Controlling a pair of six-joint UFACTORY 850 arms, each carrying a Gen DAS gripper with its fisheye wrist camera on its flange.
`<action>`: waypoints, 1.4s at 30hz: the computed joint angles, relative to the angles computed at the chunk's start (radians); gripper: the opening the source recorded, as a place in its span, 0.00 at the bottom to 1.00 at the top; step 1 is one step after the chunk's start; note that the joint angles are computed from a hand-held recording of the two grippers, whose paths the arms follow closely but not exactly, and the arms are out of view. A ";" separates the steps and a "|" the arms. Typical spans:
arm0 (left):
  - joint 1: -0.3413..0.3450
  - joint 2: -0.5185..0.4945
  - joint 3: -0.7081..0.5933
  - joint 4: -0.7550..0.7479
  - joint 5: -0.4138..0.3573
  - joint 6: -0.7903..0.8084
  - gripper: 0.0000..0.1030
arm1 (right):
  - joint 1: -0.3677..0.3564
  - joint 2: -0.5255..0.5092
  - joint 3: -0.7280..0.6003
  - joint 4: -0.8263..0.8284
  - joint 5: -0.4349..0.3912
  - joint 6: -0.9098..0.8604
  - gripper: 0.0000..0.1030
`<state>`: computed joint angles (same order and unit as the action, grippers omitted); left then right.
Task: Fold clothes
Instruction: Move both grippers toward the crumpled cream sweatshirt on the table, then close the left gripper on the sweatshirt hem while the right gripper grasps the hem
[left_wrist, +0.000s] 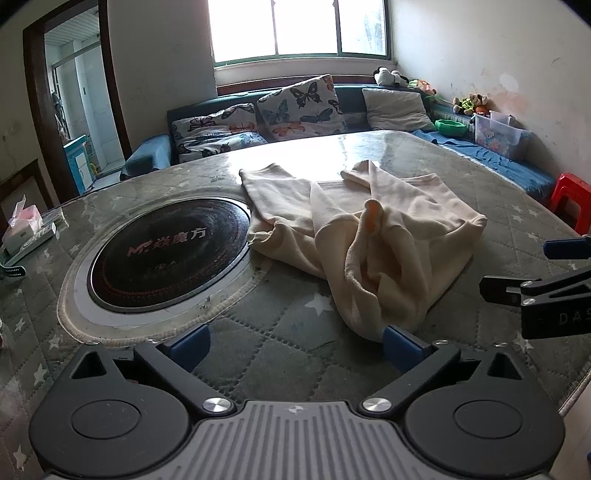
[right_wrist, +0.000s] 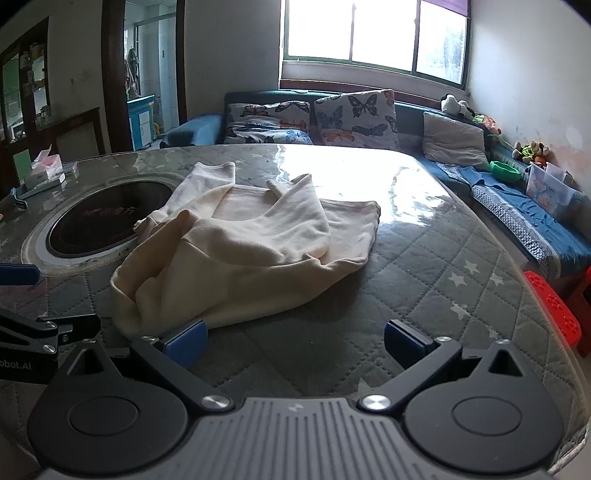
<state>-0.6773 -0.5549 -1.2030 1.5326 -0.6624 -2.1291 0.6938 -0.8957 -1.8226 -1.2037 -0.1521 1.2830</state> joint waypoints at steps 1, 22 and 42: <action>0.000 -0.001 -0.001 0.000 0.001 0.001 1.00 | 0.000 0.000 0.000 0.003 0.001 -0.003 1.00; 0.031 -0.018 -0.055 -0.046 0.004 0.093 1.00 | -0.005 -0.067 -0.125 0.424 -0.004 -0.471 1.00; 0.101 -0.057 -0.159 -0.027 0.040 0.184 0.99 | -0.039 -0.237 -0.455 0.965 -0.100 -1.031 0.91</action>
